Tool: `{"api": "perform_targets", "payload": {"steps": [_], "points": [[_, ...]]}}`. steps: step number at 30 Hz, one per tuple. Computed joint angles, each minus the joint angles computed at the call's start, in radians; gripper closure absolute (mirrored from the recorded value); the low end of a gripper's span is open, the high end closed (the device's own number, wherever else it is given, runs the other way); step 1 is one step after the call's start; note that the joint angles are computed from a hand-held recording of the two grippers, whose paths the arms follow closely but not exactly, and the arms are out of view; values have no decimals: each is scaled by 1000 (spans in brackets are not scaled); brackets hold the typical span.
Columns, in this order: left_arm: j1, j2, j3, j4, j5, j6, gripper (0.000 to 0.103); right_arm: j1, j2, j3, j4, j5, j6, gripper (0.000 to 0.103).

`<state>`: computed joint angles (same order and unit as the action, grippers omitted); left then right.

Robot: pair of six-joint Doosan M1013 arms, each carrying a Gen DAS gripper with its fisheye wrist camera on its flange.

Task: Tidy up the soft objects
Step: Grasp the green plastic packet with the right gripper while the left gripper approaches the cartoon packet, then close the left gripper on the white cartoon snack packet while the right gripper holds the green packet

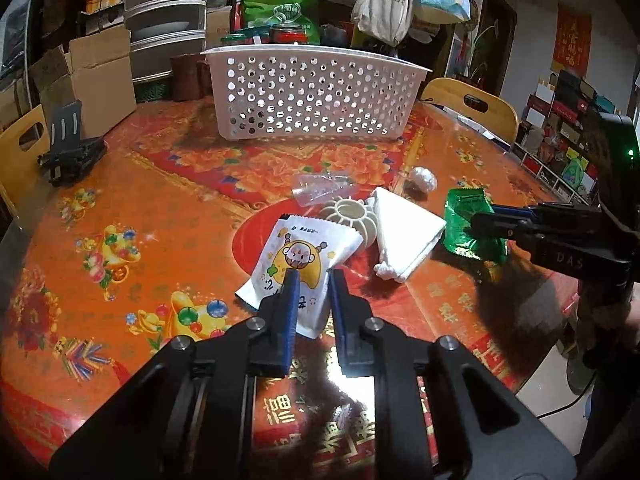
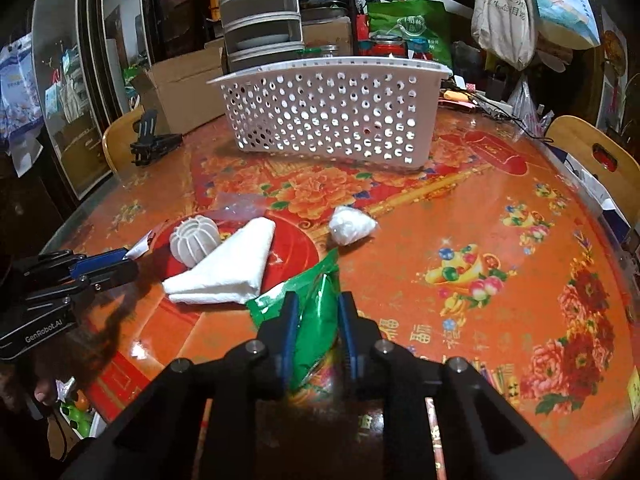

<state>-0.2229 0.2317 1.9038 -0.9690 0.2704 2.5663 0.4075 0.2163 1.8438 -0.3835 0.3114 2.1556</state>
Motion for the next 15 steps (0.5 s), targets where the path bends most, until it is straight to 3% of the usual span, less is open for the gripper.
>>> {"api": "perform_targets", "payload": {"steps": [10, 15], "points": [[8, -16, 5, -81, 6, 72, 89, 8, -26, 16, -126, -27, 133, 85], [8, -20, 0, -87, 1, 76, 95, 8, -34, 15, -170, -25, 173, 85]]}}
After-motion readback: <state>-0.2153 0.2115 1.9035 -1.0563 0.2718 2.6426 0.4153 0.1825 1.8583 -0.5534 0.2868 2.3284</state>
